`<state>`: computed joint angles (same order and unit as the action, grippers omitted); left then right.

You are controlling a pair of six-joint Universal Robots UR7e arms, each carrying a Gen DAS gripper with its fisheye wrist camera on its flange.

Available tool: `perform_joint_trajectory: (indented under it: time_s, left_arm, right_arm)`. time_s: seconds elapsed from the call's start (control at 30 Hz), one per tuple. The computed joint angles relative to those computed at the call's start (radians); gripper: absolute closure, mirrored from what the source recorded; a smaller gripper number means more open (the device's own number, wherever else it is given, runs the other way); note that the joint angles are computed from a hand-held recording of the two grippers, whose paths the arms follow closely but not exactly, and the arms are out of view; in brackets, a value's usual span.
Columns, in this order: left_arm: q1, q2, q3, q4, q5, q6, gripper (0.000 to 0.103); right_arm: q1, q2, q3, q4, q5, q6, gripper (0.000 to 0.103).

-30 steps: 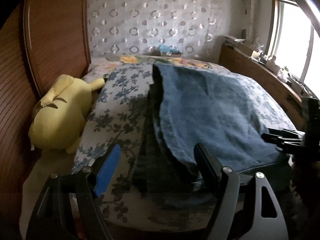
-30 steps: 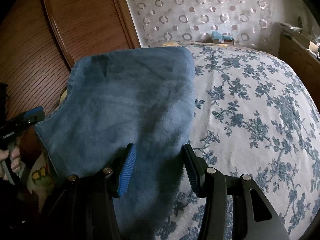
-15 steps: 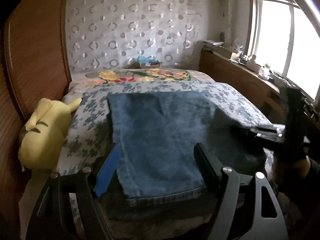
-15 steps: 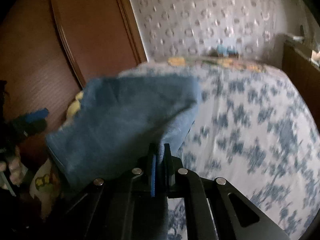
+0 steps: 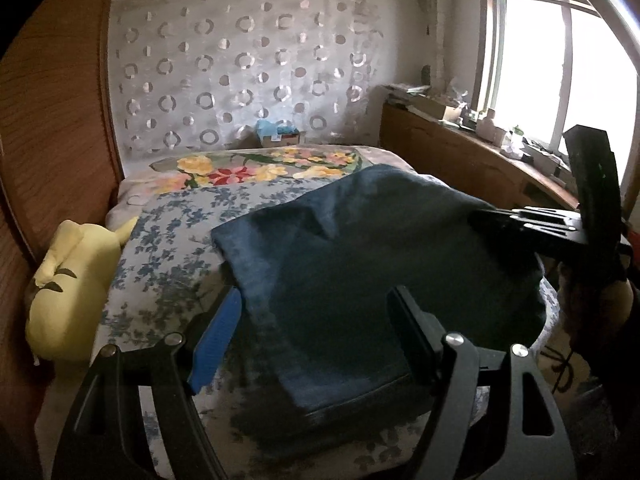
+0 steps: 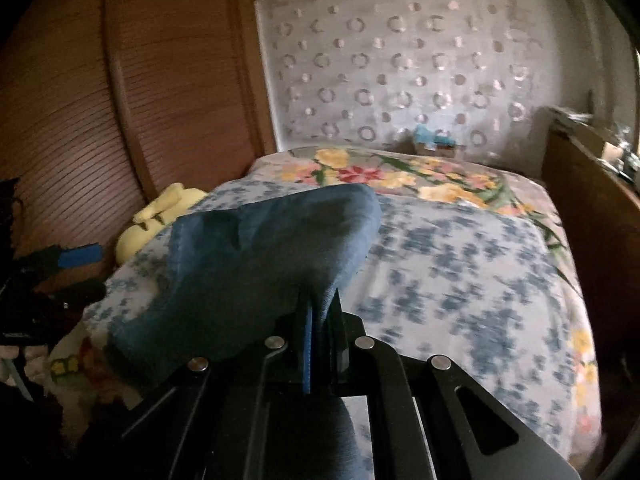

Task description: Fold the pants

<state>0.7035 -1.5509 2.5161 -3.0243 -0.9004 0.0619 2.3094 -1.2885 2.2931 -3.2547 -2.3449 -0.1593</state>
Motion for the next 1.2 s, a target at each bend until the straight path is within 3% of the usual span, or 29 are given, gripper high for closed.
perform_joint_trajectory:
  time_s: [0.2, 0.43, 0.57, 0.77, 1.2]
  left_arm:
    - [-0.008, 0.051, 0.0, -0.01, -0.025, -0.015, 0.027]
    - [-0.021, 0.091, 0.003, 0.001, -0.044, -0.031, 0.027]
    - [-0.018, 0.111, 0.003, 0.003, -0.049, -0.041, 0.027]
    - [-0.004, 0.147, 0.006, 0.004, -0.049, -0.049, 0.027]
    - [-0.002, 0.203, 0.023, -0.023, -0.097, -0.06, 0.027]
  right_arm:
    - [-0.103, -0.114, 0.107, 0.076, -0.01, 0.078, 0.098]
    - [-0.203, -0.097, 0.147, 0.053, 0.048, 0.105, 0.098]
    - [-0.207, -0.092, 0.159, 0.01, 0.053, 0.109, 0.097]
    - [-0.194, -0.098, 0.184, 0.019, 0.041, 0.154, 0.082]
    - [-0.21, -0.104, 0.214, -0.056, 0.103, 0.153, 0.08]
